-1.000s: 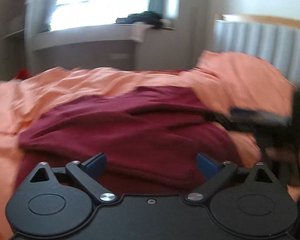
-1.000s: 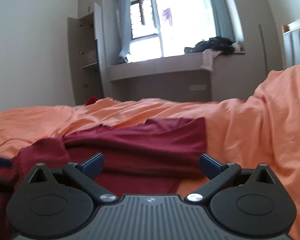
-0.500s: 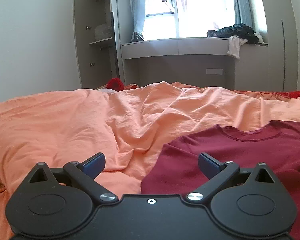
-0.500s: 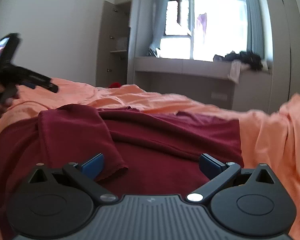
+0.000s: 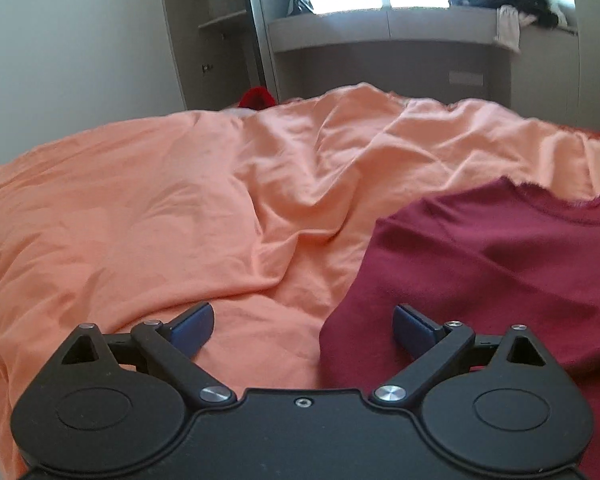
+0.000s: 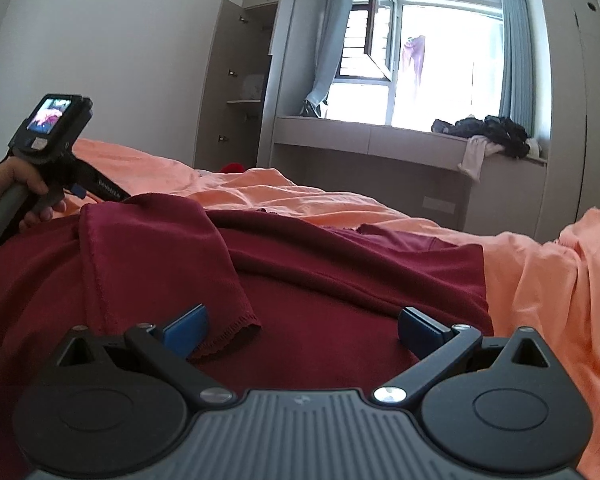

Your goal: Fold small clothes

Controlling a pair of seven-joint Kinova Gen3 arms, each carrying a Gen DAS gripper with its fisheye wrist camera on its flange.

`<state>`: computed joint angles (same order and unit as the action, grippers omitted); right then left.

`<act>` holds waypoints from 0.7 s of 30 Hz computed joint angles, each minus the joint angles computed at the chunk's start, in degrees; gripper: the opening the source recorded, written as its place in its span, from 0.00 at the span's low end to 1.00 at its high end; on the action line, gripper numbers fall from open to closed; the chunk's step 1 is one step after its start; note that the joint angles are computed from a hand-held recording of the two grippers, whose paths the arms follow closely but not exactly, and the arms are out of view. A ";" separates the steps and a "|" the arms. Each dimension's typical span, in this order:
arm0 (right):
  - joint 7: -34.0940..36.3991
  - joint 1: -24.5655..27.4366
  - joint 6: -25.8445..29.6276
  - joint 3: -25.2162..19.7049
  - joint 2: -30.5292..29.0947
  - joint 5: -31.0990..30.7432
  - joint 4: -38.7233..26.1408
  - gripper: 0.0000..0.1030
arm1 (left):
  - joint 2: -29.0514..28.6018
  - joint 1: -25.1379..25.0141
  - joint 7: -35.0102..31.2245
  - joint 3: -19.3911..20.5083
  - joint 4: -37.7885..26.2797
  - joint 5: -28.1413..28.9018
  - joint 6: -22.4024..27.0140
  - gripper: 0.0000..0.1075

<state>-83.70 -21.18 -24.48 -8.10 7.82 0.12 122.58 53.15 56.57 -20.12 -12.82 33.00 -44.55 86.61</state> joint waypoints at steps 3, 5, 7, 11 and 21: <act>-1.53 0.66 0.09 -0.27 -0.05 1.16 0.32 1.00 | -0.07 -0.07 0.17 0.11 0.47 0.23 -0.11 0.93; -2.27 0.85 0.54 -0.33 -0.11 1.54 0.21 1.00 | -0.12 0.09 0.39 0.05 0.92 0.02 -0.24 0.94; -2.84 1.03 0.92 -0.32 -0.21 1.93 0.07 1.00 | -0.03 0.13 0.30 0.04 0.97 -0.17 -0.25 0.94; -2.74 0.96 1.32 -0.09 -0.46 1.74 0.01 1.00 | -0.99 1.25 2.20 -0.60 3.65 -1.48 -1.76 0.95; 2.64 -0.36 -3.59 0.52 -2.77 -3.26 4.72 1.00 | -2.14 11.50 16.55 -4.06 14.14 -16.95 -1.50 0.95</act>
<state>-81.06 -21.54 -28.07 -7.58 5.05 -3.14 127.30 51.01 68.06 -3.57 -16.89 47.14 -61.49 85.11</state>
